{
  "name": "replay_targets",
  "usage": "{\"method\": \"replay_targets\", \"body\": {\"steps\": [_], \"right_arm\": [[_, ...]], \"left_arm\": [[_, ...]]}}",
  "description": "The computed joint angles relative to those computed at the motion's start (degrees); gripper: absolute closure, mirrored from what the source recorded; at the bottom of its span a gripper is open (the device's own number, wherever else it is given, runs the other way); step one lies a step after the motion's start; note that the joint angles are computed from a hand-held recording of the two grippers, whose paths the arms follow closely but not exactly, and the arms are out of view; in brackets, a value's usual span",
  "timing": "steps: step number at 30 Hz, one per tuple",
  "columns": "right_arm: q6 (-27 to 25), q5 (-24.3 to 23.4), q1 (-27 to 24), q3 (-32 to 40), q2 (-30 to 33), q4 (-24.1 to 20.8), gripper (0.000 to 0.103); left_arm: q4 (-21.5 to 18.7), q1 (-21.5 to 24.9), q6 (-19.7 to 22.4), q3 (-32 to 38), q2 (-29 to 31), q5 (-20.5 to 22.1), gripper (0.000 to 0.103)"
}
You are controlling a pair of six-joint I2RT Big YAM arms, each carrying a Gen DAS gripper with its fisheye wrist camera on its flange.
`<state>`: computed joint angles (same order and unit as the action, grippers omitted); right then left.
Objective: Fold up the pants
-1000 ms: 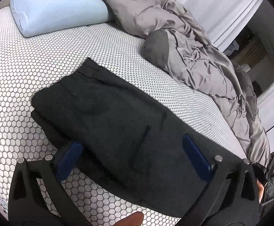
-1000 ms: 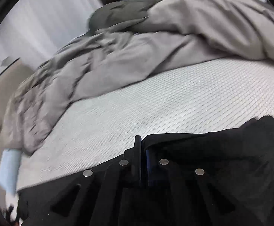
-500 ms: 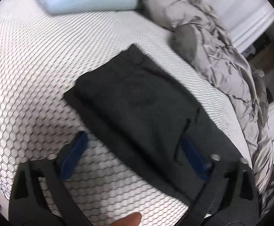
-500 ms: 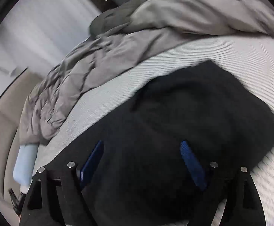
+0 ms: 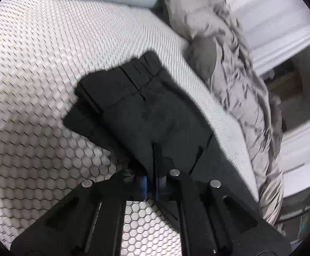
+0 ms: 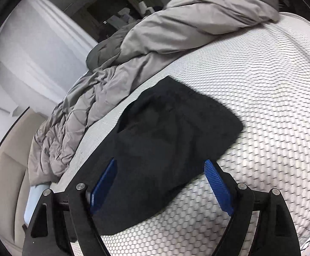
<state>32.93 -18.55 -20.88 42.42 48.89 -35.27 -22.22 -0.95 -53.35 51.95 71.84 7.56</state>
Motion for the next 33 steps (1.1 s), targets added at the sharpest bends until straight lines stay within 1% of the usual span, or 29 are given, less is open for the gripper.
{"method": "replay_targets", "body": {"steps": [1,2,3,4,5,6,7,8,9,11,12,15,16,17,18,19,20,21,22,23,25,26,27,28,30,31,33], "right_arm": [[-0.5,0.2,-1.2,0.0,-0.5,-0.9,0.018],[-0.9,0.0,-2.4,-0.2,-1.1,-1.9,0.018],[-1.5,-1.0,-4.0,-0.4,-1.6,-2.7,0.018],[-2.3,-2.5,-6.0,-0.7,-2.2,-3.4,0.018],[-3.0,-4.0,-8.0,-1.1,-2.4,-4.3,0.018],[-3.9,-5.7,-9.8,-1.3,-2.3,-5.1,0.018],[-4.8,-8.9,-11.8,-1.6,-1.5,-5.8,0.018],[-5.8,-12.0,-13.2,-1.6,-0.2,-6.8,0.018],[-5.8,-14.6,-14.1,-1.8,0.8,-6.6,0.018],[-3.9,-20.5,-15.1,-2.8,3.0,-3.5,0.021],[-2.3,-22.3,-14.9,-3.1,4.1,-1.5,0.024],[3.4,-26.6,-12.4,-3.3,8.4,5.6,0.027],[5.3,-25.9,-10.8,-3.1,9.9,7.9,0.027],[6.0,-24.0,-9.3,-2.7,10.9,9.2,0.035],[6.0,-21.5,-7.7,-2.2,12.0,10.3,0.065],[5.0,-19.3,-6.1,-1.5,13.0,10.1,0.076],[5.4,-17.7,-5.1,-1.4,13.3,10.3,0.081],[6.3,-17.1,-5.0,-1.8,12.4,11.1,0.086],[7.3,-17.7,-5.6,-2.7,10.3,12.4,0.087],[7.5,-18.8,-6.6,-3.5,7.2,12.7,0.090],[6.0,-20.2,-8.6,-4.6,1.8,9.2,0.090],[3.7,-20.3,-9.5,-4.9,-0.2,6.7,0.090],[1.6,-19.5,-10.0,-4.7,-0.6,3.9,0.090],[-0.1,-17.9,-10.4,-4.1,0.4,0.4,0.089],[-0.7,-17.5,-11.1,-3.9,3.6,-2.8,0.086],[0.8,-19.8,-12.5,-4.7,4.4,-2.5,0.085],[4.5,-25.1,-15.6,-6.1,4.3,0.9,0.080]], "left_arm": [[0.6,0.0,2.0,0.0,-1.2,-1.9,0.101],[-0.6,0.0,4.8,1.4,-0.9,-4.7,0.101],[-2.8,-0.2,6.8,2.9,0.0,-8.0,0.101],[-5.4,-0.2,7.8,4.4,1.3,-11.0,0.101],[-7.6,0.2,7.9,5.5,2.7,-12.9,0.101],[-7.9,0.7,7.3,5.5,3.2,-12.7,0.101],[-7.3,1.5,6.3,5.1,3.3,-11.2,0.101],[-6.0,2.6,4.8,4.4,3.2,-8.8,0.101],[-5.2,3.0,4.0,4.0,3.1,-7.8,0.101],[-4.9,3.4,4.0,4.0,3.1,-7.3,0.101],[-5.0,3.3,4.3,4.1,3.3,-7.7,0.101],[-5.3,3.1,5.0,3.5,2.9,-8.7,0.101],[-5.0,3.1,5.0,3.3,2.9,-8.6,0.101],[-5.1,2.8,4.8,3.2,2.8,-8.7,0.101],[-5.1,2.5,4.8,3.0,2.6,-8.9,0.101],[-4.7,2.6,5.3,2.8,2.5,-8.5,0.101],[-4.8,2.7,5.7,2.6,2.2,-8.1,0.101],[-4.5,3.1,6.2,2.3,1.9,-7.1,0.101],[-4.1,3.3,6.3,2.2,1.6,-6.5,0.101],[-3.9,3.8,7.0,1.6,0.7,-5.2,0.101],[-4.0,4.1,8.5,1.3,-0.4,-4.5,0.101],[-5.2,3.8,10.1,1.6,-0.4,-5.3,0.101],[-6.1,3.8,10.8,2.0,0.1,-5.3,0.101],[-6.8,4.2,11.0,2.1,0.6,-4.4,0.101],[-7.4,4.4,10.4,2.2,1.9,-3.6,0.101],[-7.3,4.3,10.6,2.2,2.1,-3.8,0.101],[-7.0,4.1,10.3,2.0,1.7,-4.4,0.101]]}}
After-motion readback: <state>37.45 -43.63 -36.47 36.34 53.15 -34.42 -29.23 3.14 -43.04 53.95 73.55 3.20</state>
